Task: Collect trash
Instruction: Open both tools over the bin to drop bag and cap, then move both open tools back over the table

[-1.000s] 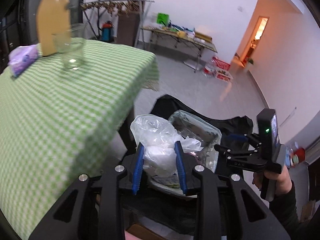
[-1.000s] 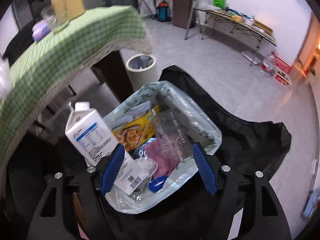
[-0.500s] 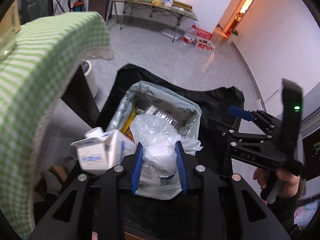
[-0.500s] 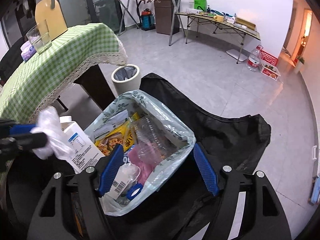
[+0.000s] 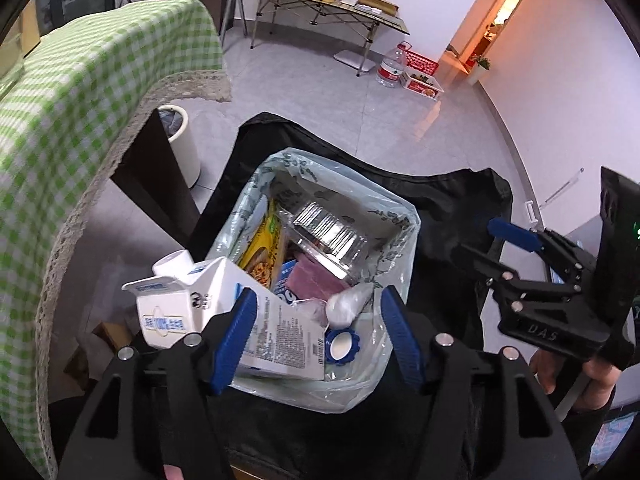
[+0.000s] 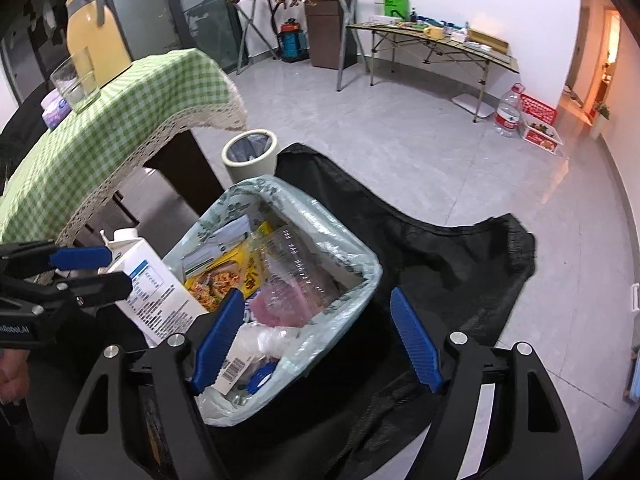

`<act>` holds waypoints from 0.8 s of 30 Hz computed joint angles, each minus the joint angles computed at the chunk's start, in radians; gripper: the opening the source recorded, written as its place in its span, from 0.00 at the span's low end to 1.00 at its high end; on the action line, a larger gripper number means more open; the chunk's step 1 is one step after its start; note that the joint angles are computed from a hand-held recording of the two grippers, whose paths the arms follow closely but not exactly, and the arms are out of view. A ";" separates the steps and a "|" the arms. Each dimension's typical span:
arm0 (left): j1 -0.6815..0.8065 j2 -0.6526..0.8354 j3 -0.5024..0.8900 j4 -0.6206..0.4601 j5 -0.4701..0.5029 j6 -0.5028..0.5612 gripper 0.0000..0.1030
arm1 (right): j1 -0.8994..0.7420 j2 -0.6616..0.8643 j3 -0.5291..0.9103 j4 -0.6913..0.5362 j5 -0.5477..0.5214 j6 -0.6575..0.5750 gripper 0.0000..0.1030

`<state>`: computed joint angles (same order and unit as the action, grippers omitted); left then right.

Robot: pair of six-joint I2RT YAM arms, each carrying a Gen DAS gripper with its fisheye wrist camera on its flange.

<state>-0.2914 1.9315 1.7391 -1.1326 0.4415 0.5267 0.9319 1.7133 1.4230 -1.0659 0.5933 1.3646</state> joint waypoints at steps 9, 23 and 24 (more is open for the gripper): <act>0.056 -0.062 -0.008 0.005 0.020 0.061 0.65 | -0.004 0.031 0.029 0.017 -0.020 -0.035 0.71; 0.373 -0.239 0.065 0.054 0.151 0.119 0.73 | 0.026 0.207 0.450 -0.185 0.091 -0.120 0.71; 0.407 -0.232 0.097 0.036 0.172 0.125 0.73 | 0.031 0.234 0.504 -0.203 0.105 -0.134 0.71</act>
